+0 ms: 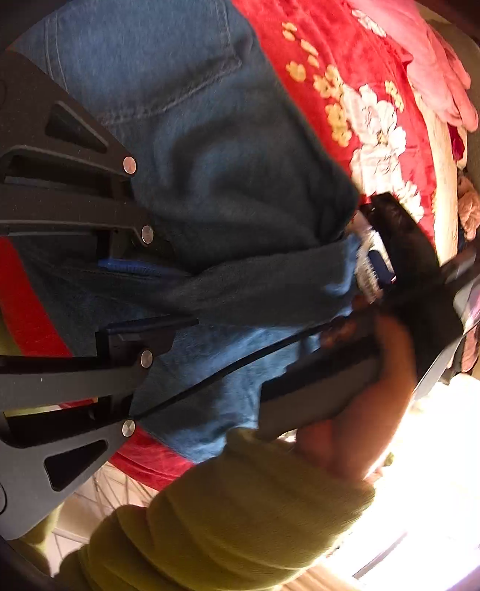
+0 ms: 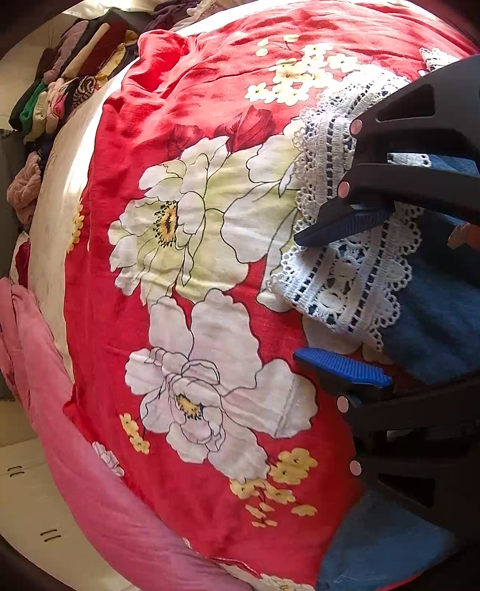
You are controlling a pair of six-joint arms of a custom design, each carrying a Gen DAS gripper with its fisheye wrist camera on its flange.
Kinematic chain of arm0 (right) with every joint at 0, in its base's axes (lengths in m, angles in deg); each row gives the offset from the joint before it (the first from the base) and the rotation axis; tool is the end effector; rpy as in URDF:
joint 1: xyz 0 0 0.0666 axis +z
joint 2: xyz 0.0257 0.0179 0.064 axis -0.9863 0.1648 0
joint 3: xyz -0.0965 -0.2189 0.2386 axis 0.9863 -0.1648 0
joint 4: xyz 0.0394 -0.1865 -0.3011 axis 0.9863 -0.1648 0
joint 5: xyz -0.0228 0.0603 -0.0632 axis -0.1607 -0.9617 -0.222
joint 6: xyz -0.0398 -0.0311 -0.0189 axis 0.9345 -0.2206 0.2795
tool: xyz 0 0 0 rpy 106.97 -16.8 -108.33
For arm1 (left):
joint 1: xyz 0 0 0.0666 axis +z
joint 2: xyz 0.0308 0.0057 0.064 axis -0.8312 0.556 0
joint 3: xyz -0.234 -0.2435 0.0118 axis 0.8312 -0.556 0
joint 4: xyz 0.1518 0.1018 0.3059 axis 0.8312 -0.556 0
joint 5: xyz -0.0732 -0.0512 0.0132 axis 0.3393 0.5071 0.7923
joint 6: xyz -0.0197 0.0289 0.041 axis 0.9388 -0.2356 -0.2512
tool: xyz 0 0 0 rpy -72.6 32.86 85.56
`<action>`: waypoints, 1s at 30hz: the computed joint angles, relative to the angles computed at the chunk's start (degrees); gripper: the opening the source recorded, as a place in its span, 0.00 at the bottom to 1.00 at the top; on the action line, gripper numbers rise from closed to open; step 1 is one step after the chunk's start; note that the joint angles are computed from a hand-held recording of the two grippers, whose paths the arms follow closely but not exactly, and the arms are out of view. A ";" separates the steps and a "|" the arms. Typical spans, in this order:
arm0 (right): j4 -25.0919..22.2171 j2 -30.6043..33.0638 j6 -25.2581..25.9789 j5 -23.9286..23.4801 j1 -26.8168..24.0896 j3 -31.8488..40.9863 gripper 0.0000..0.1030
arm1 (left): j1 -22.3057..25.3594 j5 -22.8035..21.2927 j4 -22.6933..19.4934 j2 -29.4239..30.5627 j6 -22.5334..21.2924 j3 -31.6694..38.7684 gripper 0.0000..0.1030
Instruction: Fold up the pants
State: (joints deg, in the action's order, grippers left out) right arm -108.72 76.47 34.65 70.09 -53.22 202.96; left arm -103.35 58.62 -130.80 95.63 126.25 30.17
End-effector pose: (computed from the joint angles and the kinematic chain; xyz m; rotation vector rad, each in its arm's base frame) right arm 0.5350 0.2779 0.3538 -0.7215 2.5205 0.2193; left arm 0.3288 -0.3485 0.3453 0.1696 2.5536 -0.4434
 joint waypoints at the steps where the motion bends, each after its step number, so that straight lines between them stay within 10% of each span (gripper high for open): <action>1: 0.44 0.01 0.05 0.45 -0.16 -0.12 0.28 | -0.21 -0.24 -0.06 0.17 -0.12 -0.06 0.13; 4: 1.74 -1.31 0.27 -1.13 -1.21 -1.69 0.11 | -0.33 -0.40 0.69 -0.64 -0.18 -0.89 0.13; 13: 8.41 -18.68 -0.68 -11.00 -9.36 -17.83 0.09 | -1.03 -3.85 -0.12 -2.59 -0.56 -1.80 0.18; 16: 9.88 -26.99 0.34 -13.43 -13.97 -24.68 0.09 | -1.67 -5.93 -1.39 -2.85 -1.59 -1.05 0.00; 30: 2.18 -46.23 5.13 -21.64 -27.73 -46.01 0.09 | -4.66 -10.82 -5.64 -3.61 -6.17 -0.06 0.00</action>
State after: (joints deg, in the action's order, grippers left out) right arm -106.54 30.24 39.78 48.45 -80.95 156.95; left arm -108.01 47.80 -136.44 92.02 120.08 30.12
